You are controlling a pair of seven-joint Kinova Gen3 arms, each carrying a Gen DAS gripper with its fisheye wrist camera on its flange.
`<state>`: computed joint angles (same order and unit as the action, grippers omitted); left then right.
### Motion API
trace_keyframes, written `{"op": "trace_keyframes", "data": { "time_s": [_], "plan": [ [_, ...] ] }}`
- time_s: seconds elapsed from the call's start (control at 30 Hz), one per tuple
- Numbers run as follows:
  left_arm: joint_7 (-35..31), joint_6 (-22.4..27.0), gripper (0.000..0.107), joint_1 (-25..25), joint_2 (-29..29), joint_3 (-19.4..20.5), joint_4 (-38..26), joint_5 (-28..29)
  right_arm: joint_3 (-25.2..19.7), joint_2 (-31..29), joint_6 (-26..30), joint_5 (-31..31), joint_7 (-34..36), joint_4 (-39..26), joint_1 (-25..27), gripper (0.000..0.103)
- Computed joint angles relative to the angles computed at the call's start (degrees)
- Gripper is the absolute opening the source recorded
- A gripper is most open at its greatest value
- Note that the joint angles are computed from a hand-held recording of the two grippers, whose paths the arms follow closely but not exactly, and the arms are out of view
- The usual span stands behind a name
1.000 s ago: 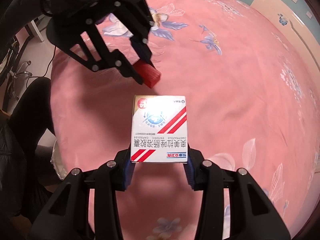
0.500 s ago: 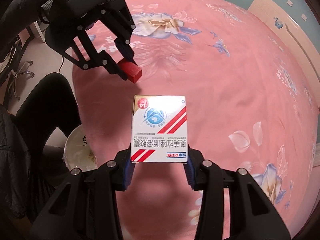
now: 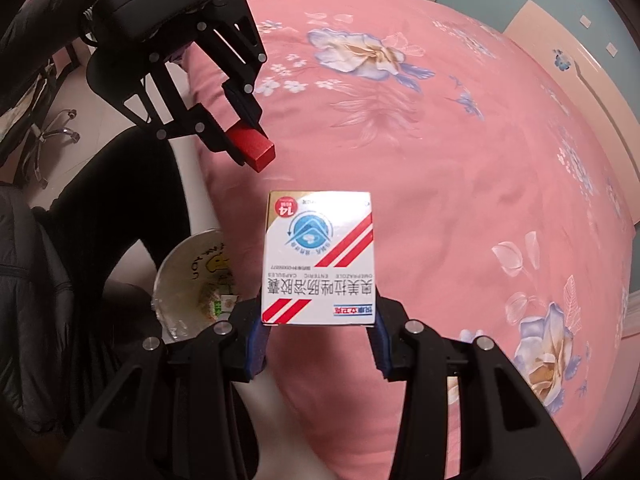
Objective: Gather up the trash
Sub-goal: 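Carry the red block and medicine box with both tools over the trash bin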
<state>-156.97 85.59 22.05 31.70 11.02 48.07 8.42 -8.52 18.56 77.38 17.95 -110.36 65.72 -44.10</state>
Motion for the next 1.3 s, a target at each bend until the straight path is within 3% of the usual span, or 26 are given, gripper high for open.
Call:
{"op": "trace_keyframes", "data": {
  "time_s": [0.27,0.83,1.3],
  "plan": [
    [-2.9,-4.7,0.022,-2.3,-5.8,0.9,10.8,2.1,-1.1,-0.4,-1.5,2.2,-5.2,2.5,-4.5,0.043],
    [-8.2,-9.5,0.023,-4.7,-12.9,1.4,26.8,4.4,-2.7,2.1,-4.6,2.6,-9.4,5.2,-10.5,0.043],
    [-10.1,-12.8,0.022,-6.1,-14.2,0.9,35.9,5.5,-2.8,4.5,-10.4,-0.2,-10.8,8.8,-11.7,0.043]
  ]
}}
